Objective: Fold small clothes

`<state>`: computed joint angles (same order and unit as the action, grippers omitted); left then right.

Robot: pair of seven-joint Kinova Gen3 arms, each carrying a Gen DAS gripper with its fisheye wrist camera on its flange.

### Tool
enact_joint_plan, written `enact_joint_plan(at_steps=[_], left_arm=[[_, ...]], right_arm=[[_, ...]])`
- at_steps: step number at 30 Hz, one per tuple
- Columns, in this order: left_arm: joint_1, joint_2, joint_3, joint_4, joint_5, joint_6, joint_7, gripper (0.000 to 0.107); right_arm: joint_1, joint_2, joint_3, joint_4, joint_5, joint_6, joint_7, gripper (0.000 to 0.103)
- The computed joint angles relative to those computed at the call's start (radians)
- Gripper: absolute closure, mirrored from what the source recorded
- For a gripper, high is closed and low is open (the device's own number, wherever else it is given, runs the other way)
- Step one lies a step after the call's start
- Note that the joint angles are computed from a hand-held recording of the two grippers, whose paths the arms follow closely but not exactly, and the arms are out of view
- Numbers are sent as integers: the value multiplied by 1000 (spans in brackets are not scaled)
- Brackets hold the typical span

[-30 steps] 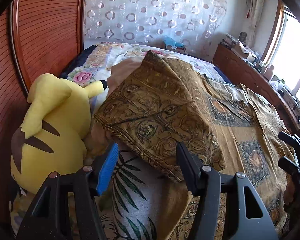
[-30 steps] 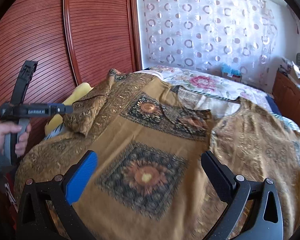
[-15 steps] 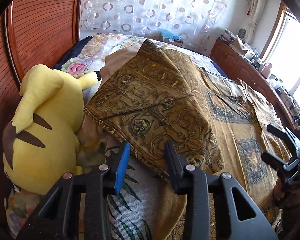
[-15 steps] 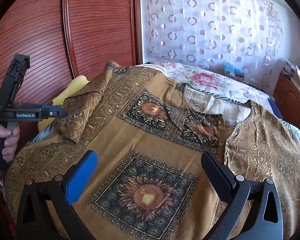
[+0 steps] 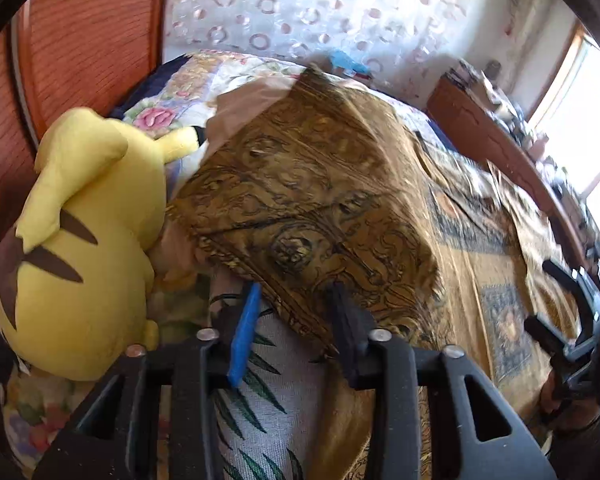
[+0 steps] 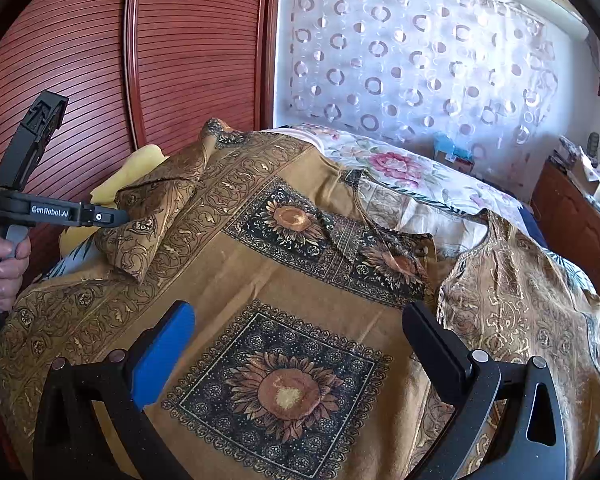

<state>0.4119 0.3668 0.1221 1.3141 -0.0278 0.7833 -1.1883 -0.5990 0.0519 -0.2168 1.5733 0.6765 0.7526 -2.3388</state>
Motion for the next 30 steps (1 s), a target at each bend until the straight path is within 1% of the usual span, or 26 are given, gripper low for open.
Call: enact_joint_plan(at_steps=[1, 2, 3, 6, 9, 12, 14, 18, 20, 22, 25, 28, 30], left_arm=[[22, 6, -15, -12, -22, 18, 8, 100], [37, 6, -19, -14, -52, 20, 28, 101], [48, 0, -23, -8, -69, 12, 36, 102], [103, -31, -53, 14, -164, -22, 103, 103], [118, -60, -48, 22, -216, -65, 126, 103], [120, -47, -31, -32, -233, -50, 107, 103], [110, -28, -15, -71, -219, -50, 73, 103], [128, 30, -2, -191, -204, -9, 8, 103], [144, 61, 7, -259, -192, 20, -40, 103], [157, 79, 13, -300, -177, 33, -90, 103], [189, 97, 2, -345, -174, 55, -133, 103], [205, 92, -14, -354, -166, 58, -137, 103], [201, 79, -17, -350, -154, 61, -135, 97]], right_arm=[[1, 0, 1, 0, -1, 0, -1, 0], [2, -3, 2, 1, -4, -1, 0, 0], [4, -4, 2, 2, -6, -2, -1, 0], [5, -4, 1, 0, -2, -2, -5, 0], [-1, -7, -3, 5, 21, 5, -27, 0], [-14, -4, -9, 4, 64, 33, -75, 0], [-17, -9, -10, 11, 79, 34, -99, 0], [-17, -18, -16, 22, 106, 41, -152, 0], [-19, -24, -21, 31, 130, 42, -188, 0], [-27, -24, -30, 37, 170, 58, -240, 0], [-35, -28, -39, 49, 220, 71, -305, 0], [-35, -29, -43, 56, 231, 68, -333, 0], [-36, -26, -44, 56, 230, 66, -342, 0]])
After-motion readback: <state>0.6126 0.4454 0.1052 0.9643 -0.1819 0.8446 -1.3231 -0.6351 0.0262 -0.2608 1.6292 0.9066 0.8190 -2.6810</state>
